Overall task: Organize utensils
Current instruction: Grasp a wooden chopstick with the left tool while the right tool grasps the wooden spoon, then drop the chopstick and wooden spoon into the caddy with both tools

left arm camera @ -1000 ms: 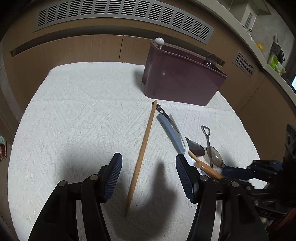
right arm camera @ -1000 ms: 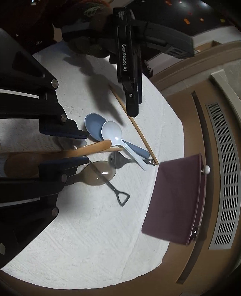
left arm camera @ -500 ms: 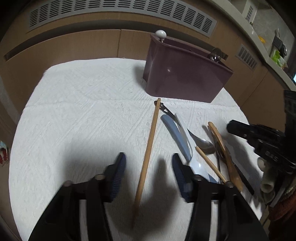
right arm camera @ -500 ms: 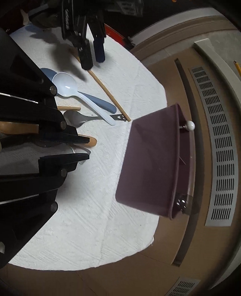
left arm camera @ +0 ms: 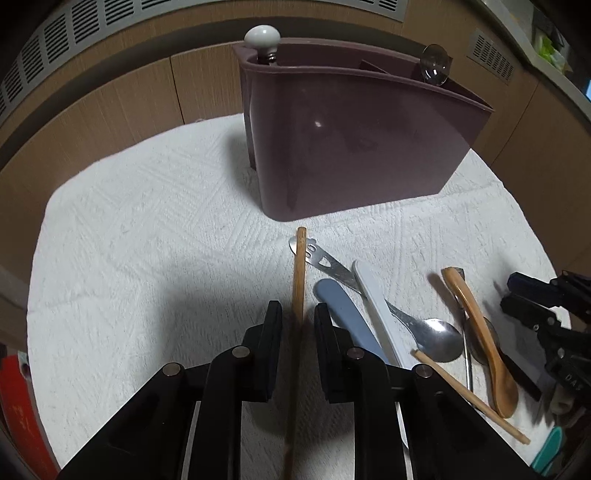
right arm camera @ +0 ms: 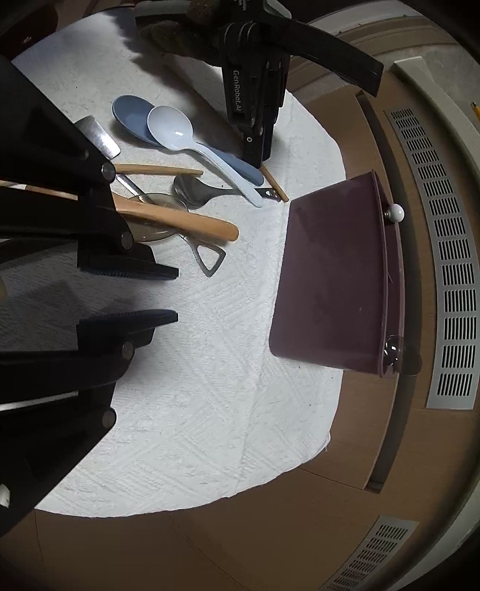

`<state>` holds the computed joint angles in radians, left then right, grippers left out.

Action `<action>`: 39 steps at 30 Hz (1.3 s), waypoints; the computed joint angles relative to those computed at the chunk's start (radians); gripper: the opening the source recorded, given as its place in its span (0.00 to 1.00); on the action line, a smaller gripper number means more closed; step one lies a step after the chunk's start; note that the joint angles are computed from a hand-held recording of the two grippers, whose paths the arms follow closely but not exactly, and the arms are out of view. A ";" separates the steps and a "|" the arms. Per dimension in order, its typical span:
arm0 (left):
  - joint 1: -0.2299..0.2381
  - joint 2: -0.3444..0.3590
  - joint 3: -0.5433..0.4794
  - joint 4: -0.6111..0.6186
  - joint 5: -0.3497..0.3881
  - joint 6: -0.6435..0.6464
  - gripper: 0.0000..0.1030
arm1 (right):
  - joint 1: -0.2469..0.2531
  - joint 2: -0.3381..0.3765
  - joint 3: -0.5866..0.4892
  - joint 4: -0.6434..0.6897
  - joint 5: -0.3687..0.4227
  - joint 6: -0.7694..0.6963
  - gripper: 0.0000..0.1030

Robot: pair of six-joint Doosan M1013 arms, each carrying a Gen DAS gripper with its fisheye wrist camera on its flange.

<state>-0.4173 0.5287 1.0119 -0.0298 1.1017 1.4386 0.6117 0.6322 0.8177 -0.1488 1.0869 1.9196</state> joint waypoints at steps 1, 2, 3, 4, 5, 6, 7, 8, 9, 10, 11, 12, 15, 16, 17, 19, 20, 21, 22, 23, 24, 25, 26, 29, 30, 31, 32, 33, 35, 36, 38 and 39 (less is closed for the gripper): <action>0.002 -0.002 0.003 -0.011 -0.003 -0.006 0.18 | -0.001 0.002 -0.003 0.014 -0.001 -0.001 0.24; 0.002 -0.009 0.018 -0.012 -0.025 -0.022 0.17 | -0.003 -0.002 0.002 0.036 -0.017 -0.005 0.24; -0.001 -0.018 0.035 0.005 -0.051 -0.040 0.12 | -0.003 -0.002 0.002 0.050 -0.029 -0.009 0.24; -0.004 -0.028 0.053 0.021 -0.074 -0.063 0.06 | -0.004 -0.001 -0.001 0.070 -0.040 -0.022 0.24; -0.002 -0.044 0.078 0.012 -0.109 -0.085 0.06 | -0.005 0.004 -0.013 0.093 -0.039 -0.037 0.24; 0.003 -0.061 0.105 -0.012 -0.147 -0.101 0.06 | -0.005 0.012 -0.028 0.110 -0.032 -0.045 0.24; 0.006 -0.084 0.137 -0.034 -0.194 -0.119 0.06 | -0.003 0.021 -0.045 0.119 -0.026 -0.050 0.24; 0.006 -0.102 0.159 -0.037 -0.227 -0.133 0.06 | -0.001 0.031 -0.062 0.125 -0.020 -0.056 0.24; 0.005 -0.120 0.182 -0.034 -0.260 -0.150 0.06 | 0.000 0.048 -0.087 0.139 -0.006 -0.066 0.24; 0.003 -0.136 0.200 -0.032 -0.288 -0.166 0.06 | 0.000 0.064 -0.113 0.146 0.012 -0.068 0.24; 0.001 -0.151 0.217 -0.027 -0.315 -0.182 0.06 | 0.001 0.086 -0.147 0.144 0.037 -0.058 0.24; -0.001 -0.164 0.230 -0.018 -0.334 -0.193 0.06 | 0.001 0.106 -0.179 0.141 0.060 -0.046 0.24; -0.003 -0.187 0.245 -0.017 -0.355 -0.192 0.06 | -0.007 0.151 -0.250 0.176 0.120 -0.030 0.24; -0.002 -0.194 0.249 -0.017 -0.359 -0.193 0.06 | -0.009 0.153 -0.255 0.185 0.122 -0.032 0.19; -0.001 -0.200 0.249 -0.016 -0.360 -0.192 0.06 | -0.010 0.157 -0.269 0.200 0.141 -0.041 0.13; -0.002 -0.214 0.261 -0.014 -0.379 -0.189 0.06 | -0.005 0.140 -0.254 0.184 0.131 -0.047 0.12; -0.003 -0.221 0.268 -0.022 -0.390 -0.182 0.06 | 0.000 0.126 -0.238 0.164 0.112 -0.048 0.12; -0.002 -0.231 0.276 -0.031 -0.401 -0.176 0.06 | 0.004 0.111 -0.222 0.151 0.098 -0.047 0.12; -0.001 -0.240 0.284 -0.044 -0.414 -0.167 0.06 | 0.007 0.095 -0.206 0.138 0.080 -0.045 0.12; 0.002 -0.250 0.292 -0.063 -0.427 -0.154 0.06 | 0.010 0.074 -0.180 0.124 0.052 -0.038 0.12; 0.002 -0.258 0.297 -0.075 -0.438 -0.149 0.06 | 0.012 0.060 -0.164 0.112 0.034 -0.032 0.12; 0.001 -0.268 0.307 -0.087 -0.454 -0.144 0.06 | 0.014 0.042 -0.143 0.094 0.013 -0.021 0.12; 0.001 -0.279 0.317 -0.101 -0.473 -0.136 0.06 | 0.016 0.027 -0.125 0.082 -0.008 -0.014 0.12; -0.002 -0.302 0.336 -0.116 -0.513 -0.127 0.06 | 0.018 -0.013 -0.079 0.053 -0.065 0.006 0.12; -0.003 -0.307 0.338 -0.116 -0.521 -0.126 0.06 | 0.019 -0.022 -0.068 0.044 -0.077 0.013 0.12; -0.004 -0.309 0.339 -0.115 -0.529 -0.129 0.06 | 0.020 -0.034 -0.054 0.034 -0.095 0.027 0.12; -0.008 -0.311 0.337 -0.103 -0.539 -0.142 0.06 | 0.016 -0.047 -0.035 0.035 -0.115 0.031 0.12; -0.011 -0.310 0.331 -0.087 -0.546 -0.152 0.06 | 0.015 -0.053 -0.030 0.033 -0.134 0.041 0.12; -0.018 -0.299 0.301 -0.043 -0.562 -0.162 0.06 | 0.016 -0.066 -0.023 0.013 -0.185 0.063 0.12; -0.022 -0.290 0.279 -0.020 -0.576 -0.165 0.06 | 0.017 -0.061 -0.045 -0.008 -0.196 0.066 0.12; -0.027 -0.261 0.216 0.041 -0.628 -0.179 0.06 | 0.019 -0.041 -0.108 -0.057 -0.211 0.066 0.12; -0.026 -0.246 0.190 0.063 -0.664 -0.190 0.06 | 0.019 -0.030 -0.141 -0.086 -0.221 0.067 0.12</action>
